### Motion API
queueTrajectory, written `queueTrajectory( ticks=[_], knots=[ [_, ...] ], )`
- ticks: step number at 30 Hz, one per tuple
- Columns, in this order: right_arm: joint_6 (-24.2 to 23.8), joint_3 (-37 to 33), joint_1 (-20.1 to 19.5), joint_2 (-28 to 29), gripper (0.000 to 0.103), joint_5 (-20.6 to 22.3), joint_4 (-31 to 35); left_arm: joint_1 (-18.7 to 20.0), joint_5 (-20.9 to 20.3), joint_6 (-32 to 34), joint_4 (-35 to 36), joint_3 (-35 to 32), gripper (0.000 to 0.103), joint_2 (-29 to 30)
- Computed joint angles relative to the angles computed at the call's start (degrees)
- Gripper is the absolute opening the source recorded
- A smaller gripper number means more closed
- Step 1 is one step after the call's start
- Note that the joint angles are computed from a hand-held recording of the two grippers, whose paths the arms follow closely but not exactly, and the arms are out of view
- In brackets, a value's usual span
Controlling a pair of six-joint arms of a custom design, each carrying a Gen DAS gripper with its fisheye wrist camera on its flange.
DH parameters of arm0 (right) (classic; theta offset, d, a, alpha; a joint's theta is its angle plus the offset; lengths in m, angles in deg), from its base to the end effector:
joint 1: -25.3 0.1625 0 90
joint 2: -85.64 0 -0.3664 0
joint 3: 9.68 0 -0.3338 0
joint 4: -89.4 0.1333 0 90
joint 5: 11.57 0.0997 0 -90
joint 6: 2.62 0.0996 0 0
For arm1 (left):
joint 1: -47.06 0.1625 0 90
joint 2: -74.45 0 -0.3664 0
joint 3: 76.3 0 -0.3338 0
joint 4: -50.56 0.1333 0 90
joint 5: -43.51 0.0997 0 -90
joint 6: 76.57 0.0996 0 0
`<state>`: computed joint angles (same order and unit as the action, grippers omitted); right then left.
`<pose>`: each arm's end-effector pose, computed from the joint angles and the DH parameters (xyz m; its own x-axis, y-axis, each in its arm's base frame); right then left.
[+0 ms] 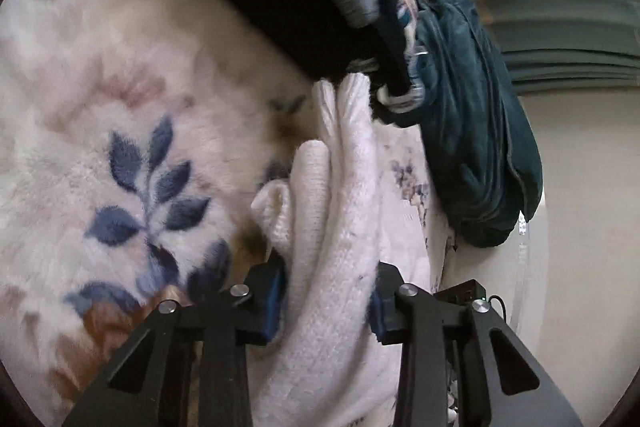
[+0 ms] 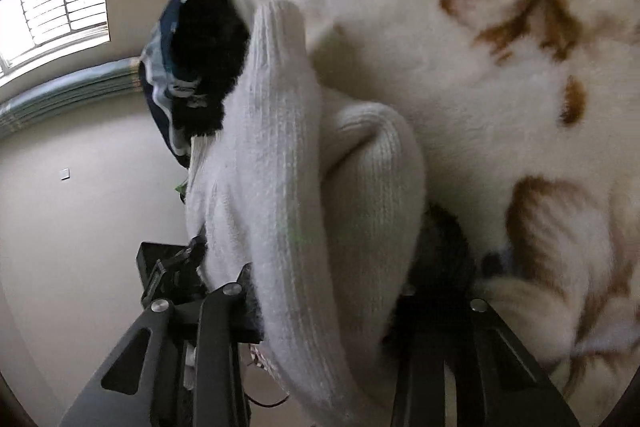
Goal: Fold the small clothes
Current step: 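Lift the folded sweater with both tools and place it onto the striped garment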
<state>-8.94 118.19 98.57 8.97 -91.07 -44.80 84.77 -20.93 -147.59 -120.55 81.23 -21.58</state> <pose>0.0355 -0.4081 0.1495 -0.9610 0.1978 -0.1932 0.1810 0.9783 0.1012 -0.0859 -0.2892 0.1823 -0.9214 -0.3415 0.1852 -0.3878 0.7785 -0.4935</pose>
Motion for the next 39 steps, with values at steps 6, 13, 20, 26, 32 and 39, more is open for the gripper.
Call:
queueTrajectory(
  ticks=[6,13,20,26,32,39],
  knots=[
    [2.5,0.0,4.1,-5.7,0.037,2.9,3.4,-6.1,4.8,-4.5,19.0,-6.8,0.031,-8.6],
    [9.9,-8.7,16.9,-2.5,0.037,5.8,3.5,-9.2,10.3,-1.3,32.5,-16.5,0.031,-15.2],
    [19.1,-29.6,28.0,18.1,0.037,4.5,-3.1,8.6,5.2,23.0,28.4,-35.1,0.031,-5.1],
    [22.7,-56.8,30.9,42.1,0.037,0.6,-1.6,25.7,-0.8,39.1,31.2,-54.0,0.031,9.7],
    [22.8,-67.5,30.9,51.6,0.053,-11.0,2.7,34.6,-1.9,46.7,38.4,-63.5,0.047,18.9],
    [20.6,-64.0,36.0,48.5,0.086,-32.0,1.4,29.9,8.4,51.2,42.0,-63.6,0.051,17.9]
  ],
)
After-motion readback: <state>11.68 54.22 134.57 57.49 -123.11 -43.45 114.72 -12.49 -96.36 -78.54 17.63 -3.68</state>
